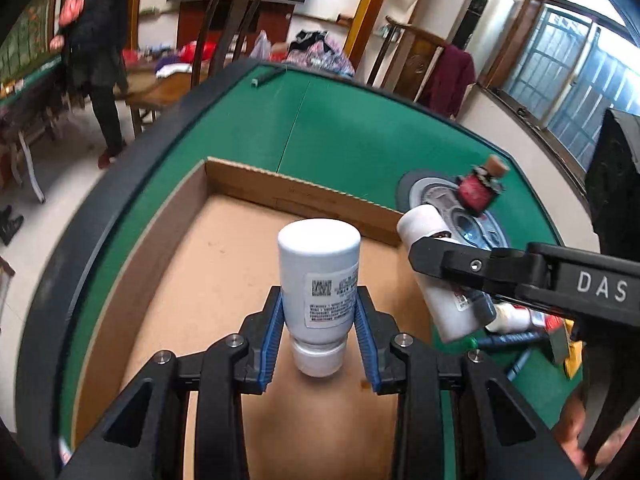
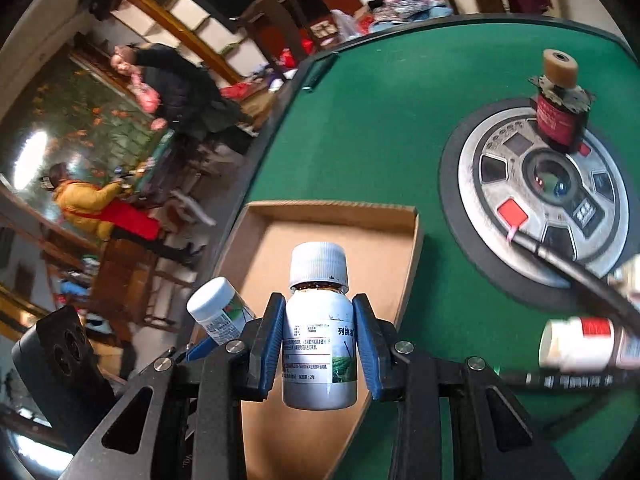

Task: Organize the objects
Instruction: 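Lower both white bottles into the cardboard tray and open both grippers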

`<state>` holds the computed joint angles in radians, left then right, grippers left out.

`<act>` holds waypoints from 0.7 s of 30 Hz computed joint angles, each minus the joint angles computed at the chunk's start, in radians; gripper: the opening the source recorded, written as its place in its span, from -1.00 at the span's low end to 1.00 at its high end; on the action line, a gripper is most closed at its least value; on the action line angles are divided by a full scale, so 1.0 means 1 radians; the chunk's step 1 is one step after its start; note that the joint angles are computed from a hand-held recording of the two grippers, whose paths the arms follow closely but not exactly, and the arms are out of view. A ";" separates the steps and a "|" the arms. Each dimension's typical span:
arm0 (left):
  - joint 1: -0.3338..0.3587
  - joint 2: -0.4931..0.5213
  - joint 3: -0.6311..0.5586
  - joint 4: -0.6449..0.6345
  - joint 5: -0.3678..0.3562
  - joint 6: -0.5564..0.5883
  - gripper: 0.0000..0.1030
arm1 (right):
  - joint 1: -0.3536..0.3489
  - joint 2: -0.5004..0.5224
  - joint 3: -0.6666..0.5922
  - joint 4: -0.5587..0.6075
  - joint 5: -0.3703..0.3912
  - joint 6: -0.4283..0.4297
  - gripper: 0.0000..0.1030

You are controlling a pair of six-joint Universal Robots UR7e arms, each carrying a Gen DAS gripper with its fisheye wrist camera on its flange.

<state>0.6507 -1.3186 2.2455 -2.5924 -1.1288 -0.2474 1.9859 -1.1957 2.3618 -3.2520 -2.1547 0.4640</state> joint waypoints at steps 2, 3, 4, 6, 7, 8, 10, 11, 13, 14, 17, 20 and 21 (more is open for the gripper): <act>0.021 0.034 -0.013 -0.023 -0.016 0.016 -0.36 | -0.015 0.022 -0.021 0.011 -0.024 0.009 -0.27; 0.027 0.042 -0.015 -0.032 -0.022 0.022 -0.36 | -0.022 0.026 -0.026 0.014 -0.035 0.006 -0.27; 0.033 0.051 -0.018 -0.042 -0.030 0.029 -0.36 | -0.026 0.034 -0.032 0.016 -0.050 0.002 -0.27; 0.038 0.069 -0.029 -0.063 -0.042 0.041 -0.36 | -0.035 0.046 -0.040 0.026 -0.074 0.000 -0.27; 0.040 0.079 -0.031 -0.075 -0.045 0.050 -0.36 | -0.039 0.048 -0.043 0.030 -0.076 0.003 -0.27; 0.041 0.085 -0.033 -0.079 -0.044 0.052 -0.36 | -0.044 0.052 -0.047 0.031 -0.080 0.006 -0.27; 0.042 0.094 -0.036 -0.091 -0.046 0.057 -0.36 | -0.049 0.057 -0.053 0.033 -0.085 0.008 -0.27; 0.038 0.101 -0.036 -0.099 -0.043 0.059 -0.34 | -0.051 0.059 -0.057 0.035 -0.084 0.006 -0.27; 0.040 0.106 -0.040 -0.105 -0.045 0.063 -0.16 | -0.059 0.052 -0.050 0.035 -0.082 0.002 -0.23; 0.039 0.106 -0.043 -0.104 -0.047 0.062 -0.05 | -0.065 0.053 -0.053 0.037 -0.074 -0.001 -0.23; 0.030 0.106 -0.056 -0.085 -0.029 0.051 0.19 | -0.082 0.052 -0.060 0.024 -0.050 -0.009 -0.17; 0.030 0.091 -0.083 -0.026 -0.039 0.038 0.28 | -0.075 0.046 -0.056 0.003 -0.045 -0.017 -0.05; 0.027 0.084 -0.087 -0.013 -0.038 0.034 0.31 | -0.074 0.031 -0.046 -0.002 -0.037 -0.021 -0.01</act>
